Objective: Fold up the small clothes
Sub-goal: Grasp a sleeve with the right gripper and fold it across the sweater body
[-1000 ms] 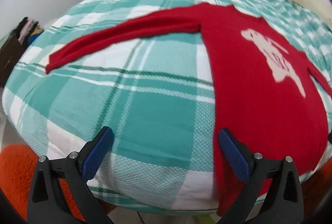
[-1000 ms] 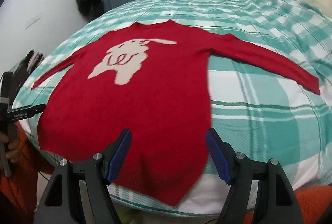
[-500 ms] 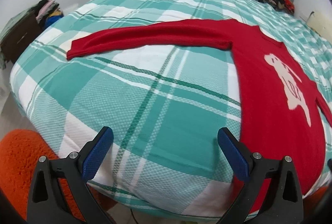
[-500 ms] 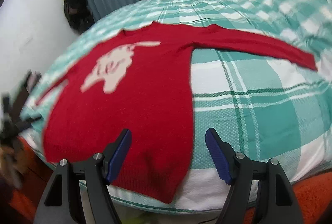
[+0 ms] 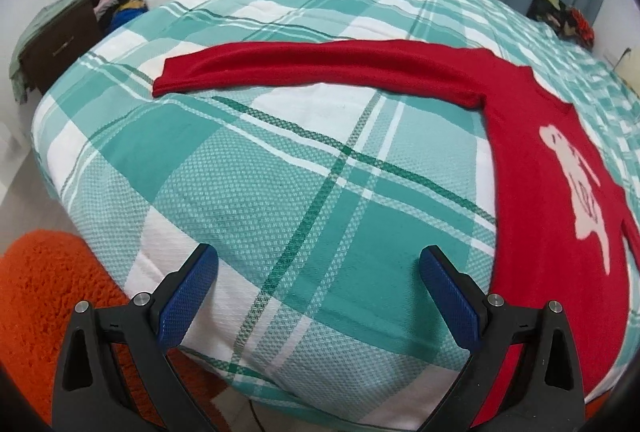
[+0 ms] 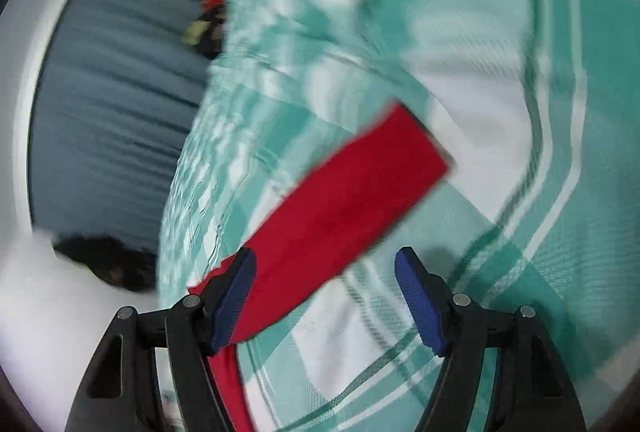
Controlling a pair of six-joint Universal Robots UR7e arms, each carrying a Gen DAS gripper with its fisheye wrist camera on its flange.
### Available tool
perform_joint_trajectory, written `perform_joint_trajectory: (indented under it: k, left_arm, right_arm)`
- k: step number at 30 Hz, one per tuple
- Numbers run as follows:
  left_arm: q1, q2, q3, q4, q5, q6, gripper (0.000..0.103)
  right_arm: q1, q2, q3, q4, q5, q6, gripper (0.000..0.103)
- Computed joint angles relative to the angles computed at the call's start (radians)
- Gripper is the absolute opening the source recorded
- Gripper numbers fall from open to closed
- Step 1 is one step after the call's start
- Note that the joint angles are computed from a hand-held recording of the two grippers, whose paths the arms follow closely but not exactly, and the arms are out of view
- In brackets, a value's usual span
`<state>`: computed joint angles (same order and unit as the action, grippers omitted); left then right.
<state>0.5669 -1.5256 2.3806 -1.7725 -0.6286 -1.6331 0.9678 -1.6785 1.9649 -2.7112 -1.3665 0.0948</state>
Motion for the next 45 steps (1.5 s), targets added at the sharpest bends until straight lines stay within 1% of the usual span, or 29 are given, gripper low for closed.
perform_joint_trajectory:
  k: [2, 5, 6, 8, 10, 11, 12, 13, 14, 15, 18, 19, 21, 22, 24, 25, 26, 29, 31, 32, 36, 37, 38, 39, 40, 41, 43, 44, 45]
  left_arm:
    - [0.003, 0.012, -0.008, 0.018, -0.002, -0.003, 0.101]
    - [0.005, 0.027, -0.019, 0.044, -0.003, -0.007, 0.101]
    - [0.005, 0.031, -0.022, 0.052, -0.004, -0.01, 0.101]
    - [0.005, 0.035, -0.027, 0.064, -0.006, -0.016, 0.101]
    - [0.007, 0.033, -0.028, 0.069, -0.009, -0.02, 0.101]
    - [0.006, 0.033, -0.028, 0.071, -0.011, -0.023, 0.101]
    - [0.006, 0.033, -0.028, 0.073, -0.012, -0.027, 0.101]
    - [0.005, 0.034, -0.028, 0.075, -0.013, -0.029, 0.101]
    - [0.006, 0.035, -0.029, 0.078, -0.014, -0.03, 0.101]
    - [0.006, 0.037, -0.03, 0.08, -0.015, -0.031, 0.101]
    - [0.01, 0.041, -0.03, 0.074, -0.012, -0.034, 0.102]
    - [0.011, 0.042, -0.029, 0.07, -0.011, -0.034, 0.102]
    - [0.015, 0.041, -0.026, 0.056, -0.008, -0.031, 0.102]
    - [0.016, 0.04, -0.024, 0.048, -0.006, -0.028, 0.102]
    - [0.02, 0.035, -0.019, 0.028, -0.005, -0.019, 0.102]
    - [0.023, 0.031, -0.015, 0.015, -0.005, -0.012, 0.102]
    - [0.024, 0.027, -0.011, 0.003, -0.006, -0.006, 0.102]
    - [0.026, 0.008, 0.004, -0.034, -0.01, 0.018, 0.102]
    - [0.023, -0.002, 0.011, -0.049, -0.014, 0.031, 0.102]
    - [0.022, -0.007, 0.014, -0.054, -0.016, 0.036, 0.102]
    - [0.018, -0.024, 0.026, -0.074, -0.023, 0.05, 0.102]
    - [0.018, -0.026, 0.027, -0.076, -0.025, 0.051, 0.102]
    - [0.019, -0.025, 0.027, -0.078, -0.027, 0.053, 0.102]
    - [0.02, -0.024, 0.026, -0.078, -0.028, 0.054, 0.102]
    - [0.019, -0.026, 0.026, -0.076, -0.028, 0.054, 0.102]
    - [0.019, -0.027, 0.027, -0.075, -0.028, 0.053, 0.102]
    - [0.019, -0.031, 0.028, -0.078, -0.031, 0.056, 0.102]
    - [0.02, -0.033, 0.029, -0.081, -0.031, 0.056, 0.102]
    - [0.021, -0.033, 0.028, -0.082, -0.031, 0.056, 0.102]
  right_arm:
    - [-0.022, 0.026, -0.015, 0.006, 0.024, 0.028, 0.071]
    - [-0.023, 0.073, -0.042, -0.034, 0.018, 0.06, 0.069]
    - [-0.02, 0.084, -0.051, -0.045, 0.013, 0.067, 0.066]
    - [-0.018, 0.11, -0.07, -0.071, 0.0, 0.078, 0.056]
    - [-0.022, 0.129, -0.065, -0.128, -0.02, 0.104, 0.031]
    - [-0.044, 0.131, -0.055, -0.163, -0.001, 0.125, 0.024]
    - [-0.063, 0.136, -0.039, -0.211, 0.02, 0.159, 0.008]
    - [-0.077, 0.142, -0.038, -0.226, 0.032, 0.17, 0.002]
    - [-0.091, 0.144, -0.033, -0.244, 0.056, 0.18, 0.002]
    - [-0.091, 0.145, -0.033, -0.25, 0.063, 0.172, 0.003]
    - [-0.017, 0.138, -0.07, -0.21, -0.049, 0.054, 0.004]
    - [0.009, 0.135, -0.081, -0.199, -0.069, 0.015, 0.004]
    - [0.095, 0.133, -0.12, -0.158, -0.09, -0.091, 0.004]
    - [0.125, 0.133, -0.133, -0.146, -0.094, -0.119, 0.004]
    - [0.241, 0.148, -0.182, -0.1, -0.097, -0.208, 0.004]
    - [0.281, 0.155, -0.193, -0.086, -0.101, -0.232, 0.004]
    - [0.355, 0.178, -0.223, -0.054, -0.104, -0.277, 0.004]
    - [0.511, 0.245, -0.267, 0.009, -0.101, -0.357, 0.004]
    - [0.582, 0.298, -0.283, 0.037, -0.108, -0.382, 0.004]
    - [0.629, 0.344, -0.305, 0.061, -0.123, -0.398, 0.004]
    - [0.72, 0.486, -0.356, 0.119, -0.192, -0.452, 0.004]
    - [0.725, 0.51, -0.362, 0.135, -0.199, -0.457, 0.008]
    - [0.735, 0.552, -0.381, 0.194, -0.21, -0.45, 0.013]
    - [0.735, 0.587, -0.415, 0.27, -0.211, -0.434, 0.035]
    - [0.731, 0.588, -0.408, 0.305, -0.212, -0.426, 0.063]
    - [0.724, 0.596, -0.412, 0.332, -0.203, -0.423, 0.067]
    - [0.692, 0.566, -0.386, 0.344, -0.137, -0.433, 0.067]
    - [0.673, 0.57, -0.407, 0.355, -0.122, -0.437, 0.067]
    - [0.655, 0.547, -0.394, 0.333, -0.13, -0.427, 0.067]
